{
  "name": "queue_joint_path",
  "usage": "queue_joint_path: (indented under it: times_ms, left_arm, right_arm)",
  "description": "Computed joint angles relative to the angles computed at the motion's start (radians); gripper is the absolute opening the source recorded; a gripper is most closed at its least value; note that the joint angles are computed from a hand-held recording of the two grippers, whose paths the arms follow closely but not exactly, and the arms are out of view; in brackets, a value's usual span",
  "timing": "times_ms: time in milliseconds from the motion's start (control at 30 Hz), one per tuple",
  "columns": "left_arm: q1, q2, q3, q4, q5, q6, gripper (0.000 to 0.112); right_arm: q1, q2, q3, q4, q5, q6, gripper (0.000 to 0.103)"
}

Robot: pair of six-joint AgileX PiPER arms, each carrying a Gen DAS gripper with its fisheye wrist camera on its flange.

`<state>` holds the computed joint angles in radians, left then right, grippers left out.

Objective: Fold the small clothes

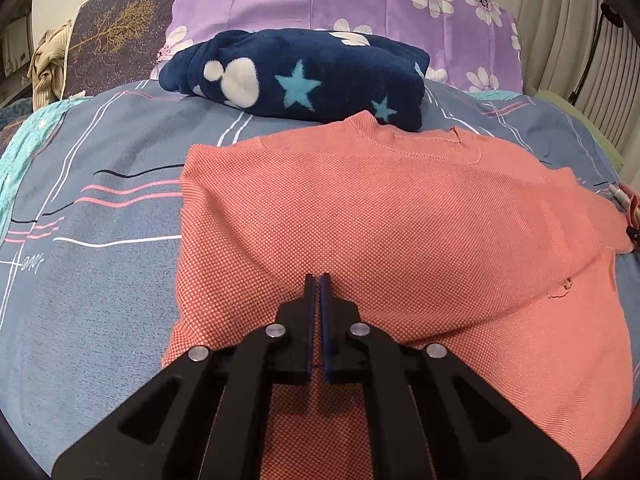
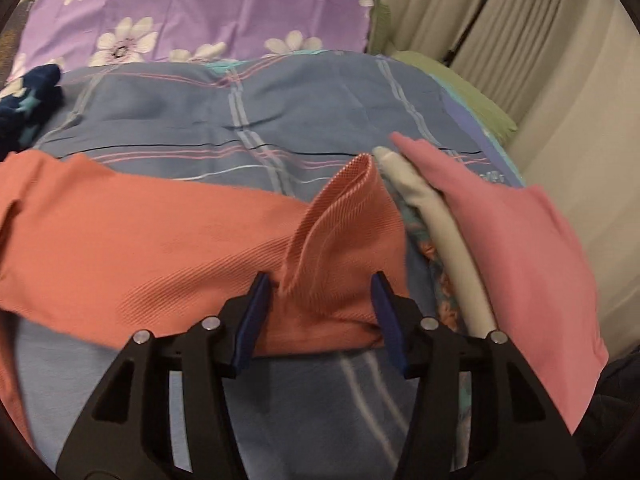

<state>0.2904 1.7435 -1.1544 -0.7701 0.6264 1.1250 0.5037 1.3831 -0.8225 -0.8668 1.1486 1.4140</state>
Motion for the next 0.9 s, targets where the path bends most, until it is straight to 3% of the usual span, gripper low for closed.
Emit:
queue_joint_path:
  times_ms: [67,233,333,400,533,667,800,900]
  left_arm:
    - [0.009,0.008,-0.009,-0.011,0.02,0.003,0.004]
    - [0.022,0.017,-0.021,-0.025,0.046,0.009,0.004]
    - [0.021,0.016,-0.02,-0.025,0.045,0.008,0.004]
    - [0.021,0.016,-0.02,-0.026,0.046,0.009,0.004]
    - [0.031,0.023,-0.029,-0.039,0.066,0.013,0.004]
    - [0.053,0.043,-0.052,-0.061,0.113,0.018,0.004]
    - [0.077,0.066,-0.078,-0.085,0.165,0.022,0.005]
    - [0.087,0.074,-0.084,-0.1,0.187,0.029,0.005]
  right_arm:
    - [-0.045,-0.028,0.015,0.011,-0.037,0.014,0.007]
    - [-0.087,-0.161,0.027,0.049,-0.172,0.127,0.005]
    - [-0.079,-0.199,-0.009,0.095,-0.393,0.129,0.005]
    - [-0.035,-0.144,-0.079,0.14,-0.524,0.1,0.005]
    - [0.09,0.061,-0.276,0.169,-0.65,0.014,0.005]
    - [0.177,0.3,-0.482,0.407,-0.772,-0.238,0.005]
    - [0.231,0.452,-0.606,0.54,-0.749,-0.392,0.005]
    - [0.23,0.495,-0.616,0.609,-0.744,-0.456,0.006]
